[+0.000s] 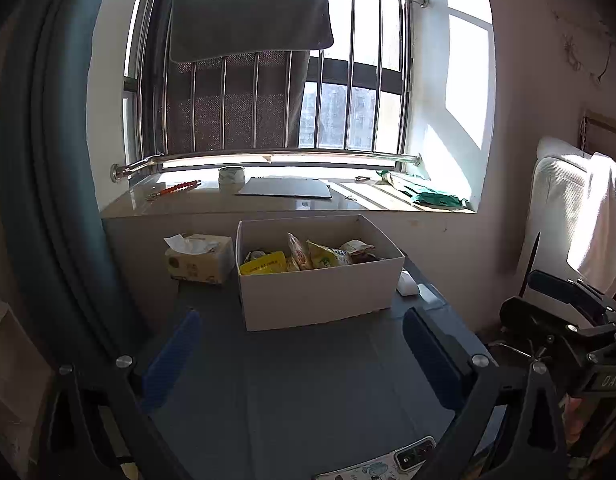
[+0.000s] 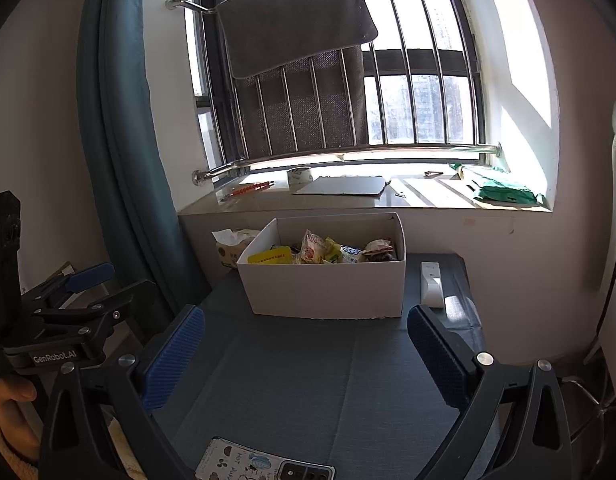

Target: Organize snacks

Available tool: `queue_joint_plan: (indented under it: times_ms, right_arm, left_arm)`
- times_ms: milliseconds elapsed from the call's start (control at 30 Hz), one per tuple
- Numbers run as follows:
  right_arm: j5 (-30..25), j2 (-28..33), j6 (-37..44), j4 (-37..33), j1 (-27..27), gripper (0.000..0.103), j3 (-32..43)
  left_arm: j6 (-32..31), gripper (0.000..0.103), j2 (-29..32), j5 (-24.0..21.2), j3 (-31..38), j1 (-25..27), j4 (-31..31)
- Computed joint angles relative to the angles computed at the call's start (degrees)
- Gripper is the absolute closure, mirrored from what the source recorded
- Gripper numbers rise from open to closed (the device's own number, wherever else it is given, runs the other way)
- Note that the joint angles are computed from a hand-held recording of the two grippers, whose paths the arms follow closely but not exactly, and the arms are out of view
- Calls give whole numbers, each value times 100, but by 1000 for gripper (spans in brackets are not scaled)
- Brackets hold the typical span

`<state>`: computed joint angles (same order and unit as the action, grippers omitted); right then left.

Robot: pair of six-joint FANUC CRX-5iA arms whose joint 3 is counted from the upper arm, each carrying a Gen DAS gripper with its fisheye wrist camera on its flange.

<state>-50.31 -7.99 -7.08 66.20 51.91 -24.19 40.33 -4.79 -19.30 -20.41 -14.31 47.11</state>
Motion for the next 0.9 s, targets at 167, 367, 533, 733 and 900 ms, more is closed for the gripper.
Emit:
queue_joint_plan:
  times_ms: [167, 367, 533, 733, 900]
  right_arm:
    - [-16, 4, -18, 8, 6, 0, 9]
    - [-2, 17, 13, -19, 7, 0, 24]
    - [4, 21, 10, -3, 14, 0, 28]
    - [45, 10, 39, -17, -5, 0, 21]
    - [53, 8, 52, -30, -7, 0, 21]
  left_arm:
    - [14, 0, 9, -25, 22, 12, -29]
    - [65, 0, 16, -44, 48, 17, -93]
    - [59, 0, 15, -42, 48, 18, -101]
    - [90, 0, 18, -57, 58, 26, -129]
    - [93, 0, 17, -61, 58, 27, -133]
